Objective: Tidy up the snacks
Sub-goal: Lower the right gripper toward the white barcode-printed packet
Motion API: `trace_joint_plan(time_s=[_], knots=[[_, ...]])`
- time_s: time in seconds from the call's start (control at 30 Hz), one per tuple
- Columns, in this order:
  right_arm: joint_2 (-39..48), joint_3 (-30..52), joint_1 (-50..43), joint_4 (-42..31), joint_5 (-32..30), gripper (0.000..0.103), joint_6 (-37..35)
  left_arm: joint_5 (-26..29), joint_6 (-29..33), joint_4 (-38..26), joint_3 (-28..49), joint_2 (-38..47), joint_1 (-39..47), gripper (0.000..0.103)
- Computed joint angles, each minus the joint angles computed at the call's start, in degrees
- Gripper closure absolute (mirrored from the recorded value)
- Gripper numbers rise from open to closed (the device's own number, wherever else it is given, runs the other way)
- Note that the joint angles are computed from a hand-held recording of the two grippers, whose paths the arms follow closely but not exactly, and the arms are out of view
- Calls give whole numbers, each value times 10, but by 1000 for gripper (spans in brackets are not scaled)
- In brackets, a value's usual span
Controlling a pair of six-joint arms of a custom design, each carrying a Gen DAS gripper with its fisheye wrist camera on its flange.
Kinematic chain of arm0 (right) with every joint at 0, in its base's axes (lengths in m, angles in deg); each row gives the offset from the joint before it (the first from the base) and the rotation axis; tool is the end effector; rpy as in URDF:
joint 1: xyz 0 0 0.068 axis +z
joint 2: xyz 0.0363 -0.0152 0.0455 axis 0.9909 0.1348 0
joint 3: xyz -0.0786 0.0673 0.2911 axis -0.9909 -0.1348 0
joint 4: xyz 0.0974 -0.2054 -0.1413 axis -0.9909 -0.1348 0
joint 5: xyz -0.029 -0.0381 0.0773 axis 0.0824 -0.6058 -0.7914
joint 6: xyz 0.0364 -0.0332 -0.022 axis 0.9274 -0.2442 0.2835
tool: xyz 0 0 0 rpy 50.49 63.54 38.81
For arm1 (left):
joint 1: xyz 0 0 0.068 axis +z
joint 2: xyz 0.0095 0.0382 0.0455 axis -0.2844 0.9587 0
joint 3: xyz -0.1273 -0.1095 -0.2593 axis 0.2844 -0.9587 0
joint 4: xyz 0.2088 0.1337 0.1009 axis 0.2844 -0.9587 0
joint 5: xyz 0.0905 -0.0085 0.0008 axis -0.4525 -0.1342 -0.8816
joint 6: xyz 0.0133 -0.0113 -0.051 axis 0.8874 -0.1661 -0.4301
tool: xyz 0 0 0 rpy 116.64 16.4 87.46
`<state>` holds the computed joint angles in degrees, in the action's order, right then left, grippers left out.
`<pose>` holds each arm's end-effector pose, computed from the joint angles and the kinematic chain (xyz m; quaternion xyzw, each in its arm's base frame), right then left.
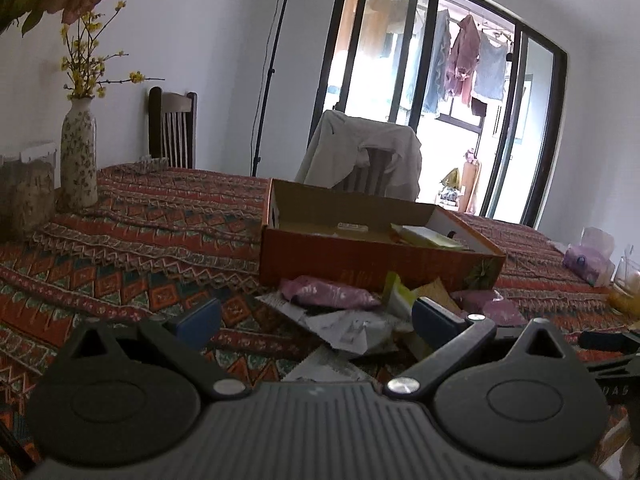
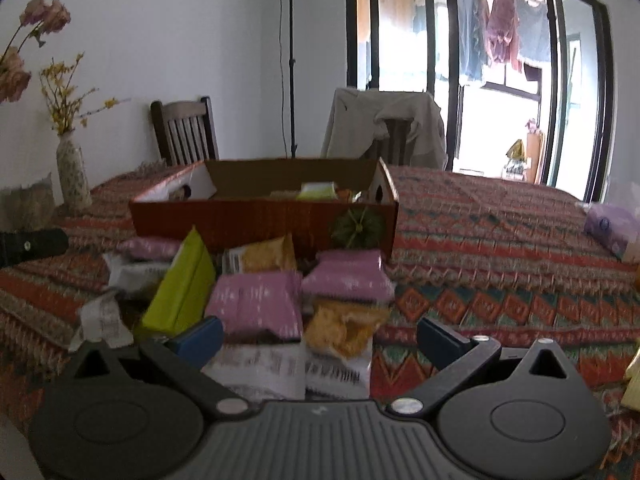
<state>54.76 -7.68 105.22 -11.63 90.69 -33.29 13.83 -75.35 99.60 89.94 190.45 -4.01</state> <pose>0.2579 0.0911 0.0246 0.1038 0.8662 -0.0340 0.4876 0.3587 0.0572 0.0386 0.1395 0.8195 -0.1879 0.5231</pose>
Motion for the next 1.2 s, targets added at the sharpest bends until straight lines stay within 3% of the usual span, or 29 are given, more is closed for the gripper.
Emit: trace_joint_plan(time_s=[0.43, 0.67, 0.8, 1.0, 1.2], knots=[[30, 71, 17, -87, -39, 0, 17, 1, 34, -22, 1, 16, -8, 0], [55, 118, 35, -129, -3, 4, 15, -2, 43, -39, 13, 27, -3, 0], [69, 110, 39, -89, -2, 8, 7, -6, 42, -47, 16, 29, -2, 0], [81, 90, 44, -30, -11, 35, -13, -4, 44, -55, 18, 29, -1, 0], [84, 75, 58, 1, 4, 51, -25, -5, 42, -56, 20, 29, 1, 0]])
